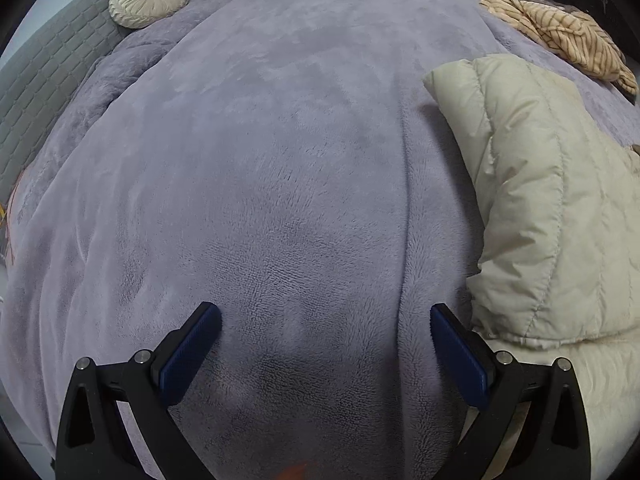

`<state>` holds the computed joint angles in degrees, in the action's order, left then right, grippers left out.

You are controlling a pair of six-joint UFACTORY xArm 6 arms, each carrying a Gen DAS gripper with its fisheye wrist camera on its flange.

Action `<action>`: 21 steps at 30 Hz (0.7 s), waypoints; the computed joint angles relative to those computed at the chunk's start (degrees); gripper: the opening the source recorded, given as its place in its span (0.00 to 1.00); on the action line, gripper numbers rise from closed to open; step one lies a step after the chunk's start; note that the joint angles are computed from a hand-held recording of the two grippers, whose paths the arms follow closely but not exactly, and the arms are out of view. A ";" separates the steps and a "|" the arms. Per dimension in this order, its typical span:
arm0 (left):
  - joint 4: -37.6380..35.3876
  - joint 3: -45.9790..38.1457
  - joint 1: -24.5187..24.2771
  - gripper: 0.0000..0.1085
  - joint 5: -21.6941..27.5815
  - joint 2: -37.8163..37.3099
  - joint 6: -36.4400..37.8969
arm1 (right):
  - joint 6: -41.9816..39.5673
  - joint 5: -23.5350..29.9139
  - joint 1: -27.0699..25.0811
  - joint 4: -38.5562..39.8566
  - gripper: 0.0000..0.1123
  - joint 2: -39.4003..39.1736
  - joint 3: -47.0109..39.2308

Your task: Fold large clothes

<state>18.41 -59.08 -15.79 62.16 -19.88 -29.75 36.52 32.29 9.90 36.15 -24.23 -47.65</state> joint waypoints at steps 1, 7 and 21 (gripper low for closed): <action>-0.89 0.08 0.39 0.95 0.05 -0.63 2.66 | -2.07 -1.29 -0.42 4.84 0.03 -0.57 1.54; -6.49 -1.17 5.05 0.95 2.26 -4.58 13.03 | -9.75 -0.86 -1.81 18.16 0.04 0.38 2.02; -11.99 -18.48 2.12 0.95 -8.74 18.00 17.43 | -8.82 15.52 0.72 6.91 0.66 0.99 -7.97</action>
